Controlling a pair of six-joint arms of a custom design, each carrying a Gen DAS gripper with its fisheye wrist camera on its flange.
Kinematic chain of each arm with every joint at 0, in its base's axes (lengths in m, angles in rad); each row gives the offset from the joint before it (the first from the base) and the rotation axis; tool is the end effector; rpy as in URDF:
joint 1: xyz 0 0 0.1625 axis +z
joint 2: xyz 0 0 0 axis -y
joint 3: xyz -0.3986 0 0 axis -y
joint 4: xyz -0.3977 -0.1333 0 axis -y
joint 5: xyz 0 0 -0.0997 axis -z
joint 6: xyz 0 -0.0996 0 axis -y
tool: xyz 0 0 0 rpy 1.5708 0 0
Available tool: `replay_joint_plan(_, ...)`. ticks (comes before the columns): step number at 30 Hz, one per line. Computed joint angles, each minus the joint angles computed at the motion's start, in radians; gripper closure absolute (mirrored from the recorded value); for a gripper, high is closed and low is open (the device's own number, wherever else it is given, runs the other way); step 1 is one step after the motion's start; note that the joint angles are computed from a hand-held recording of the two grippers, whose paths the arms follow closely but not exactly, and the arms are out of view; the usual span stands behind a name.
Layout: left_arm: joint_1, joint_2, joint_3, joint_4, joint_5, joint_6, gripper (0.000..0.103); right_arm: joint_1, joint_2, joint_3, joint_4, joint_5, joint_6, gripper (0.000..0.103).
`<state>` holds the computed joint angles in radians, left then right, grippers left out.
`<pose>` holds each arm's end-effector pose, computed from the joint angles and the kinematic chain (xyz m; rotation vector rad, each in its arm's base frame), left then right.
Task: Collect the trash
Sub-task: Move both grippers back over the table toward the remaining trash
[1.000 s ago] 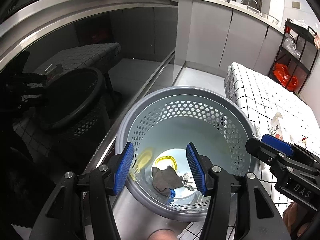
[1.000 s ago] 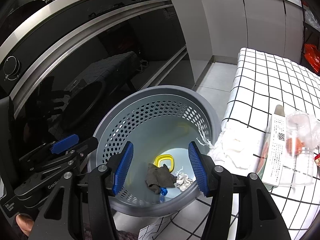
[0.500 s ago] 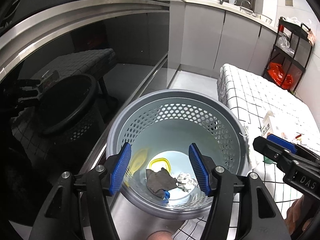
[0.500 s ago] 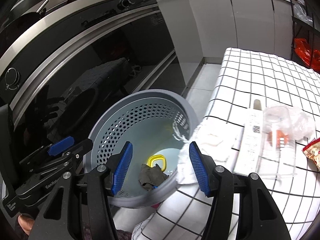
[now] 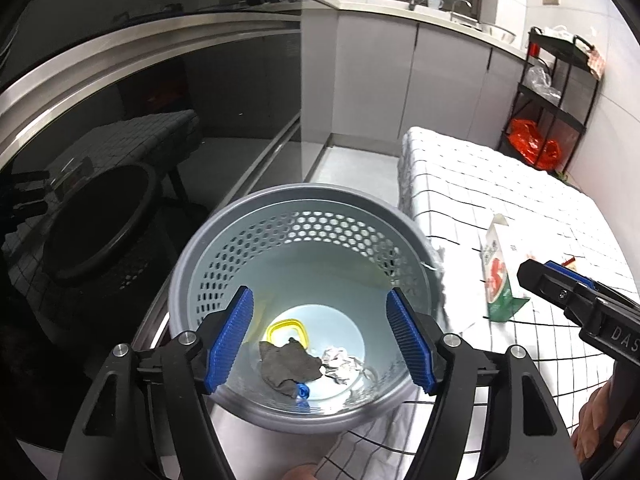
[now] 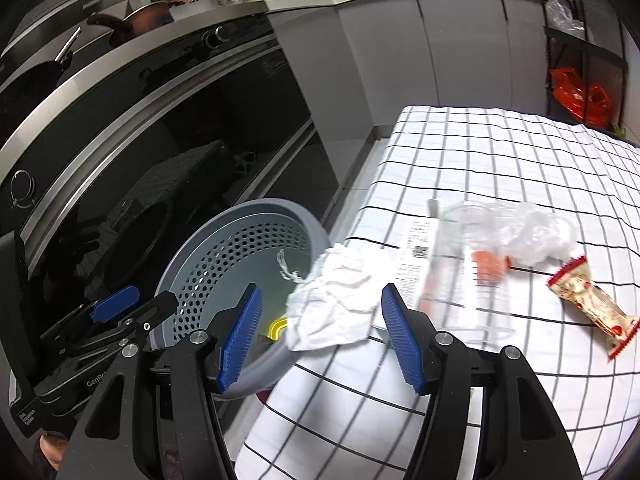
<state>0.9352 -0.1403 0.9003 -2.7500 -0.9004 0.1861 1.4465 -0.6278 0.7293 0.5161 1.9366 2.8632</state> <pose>-0.3213 -0.7643 -0.0864 0.8251 2.3559 -0.7095 0.0056 -0.7428 0.2212 -0.0434 -2.3911 1.1162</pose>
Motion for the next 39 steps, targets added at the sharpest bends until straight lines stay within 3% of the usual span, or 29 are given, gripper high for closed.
replay_joint_plan(14,-0.037,0.000,0.049,-0.038,-0.042,0.018,0.027,-0.032,-0.203,0.278,-0.168,0.018,0.022,0.040)
replay_joint_plan(39,-0.051,0.012,0.049,-0.037,-0.046,0.018,0.022,-0.088,-0.392,0.511,-0.291,0.053,0.057,0.038)
